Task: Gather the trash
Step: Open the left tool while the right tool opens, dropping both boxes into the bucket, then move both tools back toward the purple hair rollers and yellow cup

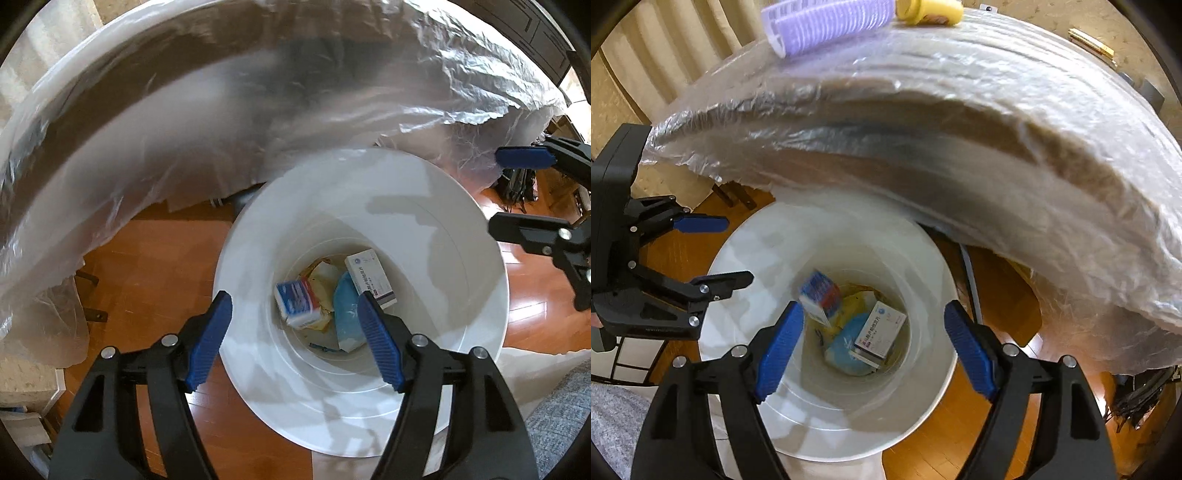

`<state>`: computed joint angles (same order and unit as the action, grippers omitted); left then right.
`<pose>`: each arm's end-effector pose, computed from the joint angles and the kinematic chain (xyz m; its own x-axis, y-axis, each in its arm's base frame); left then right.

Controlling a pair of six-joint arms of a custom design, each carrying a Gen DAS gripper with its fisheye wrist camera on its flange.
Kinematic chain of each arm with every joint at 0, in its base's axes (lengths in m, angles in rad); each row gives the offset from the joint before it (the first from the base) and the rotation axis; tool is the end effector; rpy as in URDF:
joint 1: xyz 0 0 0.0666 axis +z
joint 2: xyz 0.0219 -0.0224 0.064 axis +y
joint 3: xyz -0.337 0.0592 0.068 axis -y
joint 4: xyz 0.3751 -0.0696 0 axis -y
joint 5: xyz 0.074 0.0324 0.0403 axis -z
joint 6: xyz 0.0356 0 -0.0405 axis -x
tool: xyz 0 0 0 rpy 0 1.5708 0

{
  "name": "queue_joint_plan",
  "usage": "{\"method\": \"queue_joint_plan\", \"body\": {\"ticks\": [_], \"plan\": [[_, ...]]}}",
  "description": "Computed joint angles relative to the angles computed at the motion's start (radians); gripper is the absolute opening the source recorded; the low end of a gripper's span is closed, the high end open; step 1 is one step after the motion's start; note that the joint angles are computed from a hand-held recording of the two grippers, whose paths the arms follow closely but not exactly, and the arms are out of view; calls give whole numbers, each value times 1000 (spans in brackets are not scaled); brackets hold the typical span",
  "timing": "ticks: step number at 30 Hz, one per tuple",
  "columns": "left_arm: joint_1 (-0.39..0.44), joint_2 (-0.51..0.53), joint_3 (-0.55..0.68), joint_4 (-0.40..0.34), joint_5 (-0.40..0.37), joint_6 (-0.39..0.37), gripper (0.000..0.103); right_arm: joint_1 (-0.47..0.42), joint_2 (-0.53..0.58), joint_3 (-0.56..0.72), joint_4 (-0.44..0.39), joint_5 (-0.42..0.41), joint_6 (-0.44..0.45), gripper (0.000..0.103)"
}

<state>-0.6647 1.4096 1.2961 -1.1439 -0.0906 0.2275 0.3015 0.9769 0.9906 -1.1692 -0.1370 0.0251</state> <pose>0.3490 -0.2699 0.3275 -0.8631 0.3910 -0.3198 0.4082 0.9128 0.0143 0.2934 0.0959 0.3530 -0.8647 -0.2950 -0.4065 -0.3686 0.9225 0.1148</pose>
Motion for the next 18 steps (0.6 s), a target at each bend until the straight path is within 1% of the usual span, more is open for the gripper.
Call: {"method": "queue_joint_plan", "body": {"ticks": [1,2,4,7,9,12,13,14,15,17,18], "plan": [[3,5,3,1,-3,-3,79,0,-4,-1,1,5,-2,84],[1,4,3,3,-14,-4,81,-2,-6,0,3,6,-2,87],[-9,5,7,12,-36,-3,81,-1,-11,0,10,9,-3,89],[-16,-19,4,8,-45,6,81,3,-12,14,3,7,-7,89],[-19,-60,3,7,-60,3,81,6,-23,26,-6,13,-9,89],[-16,-133,23,12,-56,-14,81,5,-67,60,-29,12,-7,89],[-10,-159,41,15,-51,-15,84,1,-84,82,-33,8,0,89],[-5,-169,55,20,-49,-14,89,-8,-95,105,-32,4,10,89],[1,-181,70,34,-53,-9,100,-27,-109,121,-29,-2,25,92],[12,-185,104,78,-70,-4,101,-59,-112,171,-7,0,36,99],[17,-178,121,92,-61,-11,101,-76,-99,201,11,5,36,99]]}}
